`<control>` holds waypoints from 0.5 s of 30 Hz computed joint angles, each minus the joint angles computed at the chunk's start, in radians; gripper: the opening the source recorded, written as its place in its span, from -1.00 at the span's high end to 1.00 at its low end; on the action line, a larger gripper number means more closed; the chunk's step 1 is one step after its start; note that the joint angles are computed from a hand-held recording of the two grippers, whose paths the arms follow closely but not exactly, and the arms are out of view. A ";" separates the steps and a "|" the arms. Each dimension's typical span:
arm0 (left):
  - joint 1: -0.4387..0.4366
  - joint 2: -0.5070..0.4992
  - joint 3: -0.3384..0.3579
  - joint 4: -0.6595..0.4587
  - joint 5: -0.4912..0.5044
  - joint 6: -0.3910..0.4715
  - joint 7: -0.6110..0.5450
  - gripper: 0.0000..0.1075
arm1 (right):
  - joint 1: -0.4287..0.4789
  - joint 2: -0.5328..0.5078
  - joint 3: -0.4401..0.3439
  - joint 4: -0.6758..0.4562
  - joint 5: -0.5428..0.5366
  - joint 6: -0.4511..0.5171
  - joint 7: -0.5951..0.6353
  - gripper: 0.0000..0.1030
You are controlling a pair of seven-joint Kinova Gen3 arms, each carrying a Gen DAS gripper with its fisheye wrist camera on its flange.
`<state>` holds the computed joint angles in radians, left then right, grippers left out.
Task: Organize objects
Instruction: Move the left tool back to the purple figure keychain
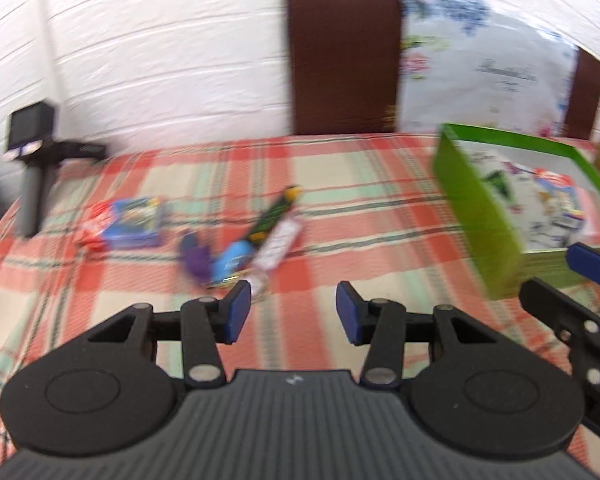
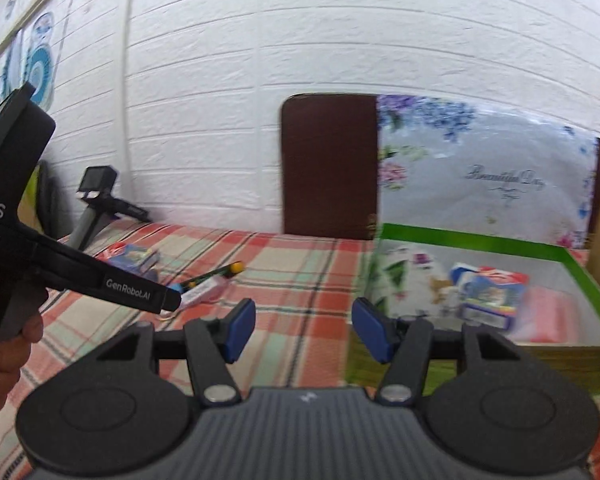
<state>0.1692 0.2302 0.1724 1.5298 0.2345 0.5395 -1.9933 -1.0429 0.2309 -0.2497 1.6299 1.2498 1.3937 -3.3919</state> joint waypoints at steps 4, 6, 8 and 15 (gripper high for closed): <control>-0.023 0.020 -0.023 -0.008 -0.008 -0.005 0.017 0.08 | 0.019 0.037 0.011 -0.054 -0.016 -0.074 0.063 -0.07; -0.034 0.031 -0.028 -0.009 -0.011 -0.010 0.025 0.08 | 0.025 0.055 0.025 -0.080 -0.028 -0.111 0.098 -0.07; -0.050 0.046 -0.033 -0.010 -0.011 -0.019 0.032 0.07 | 0.034 0.072 0.039 -0.102 -0.045 -0.159 0.131 -0.07; -0.147 0.111 -0.026 -0.067 0.050 0.021 0.069 0.07 | 0.120 0.138 0.116 -0.196 -0.170 -0.373 0.266 -0.05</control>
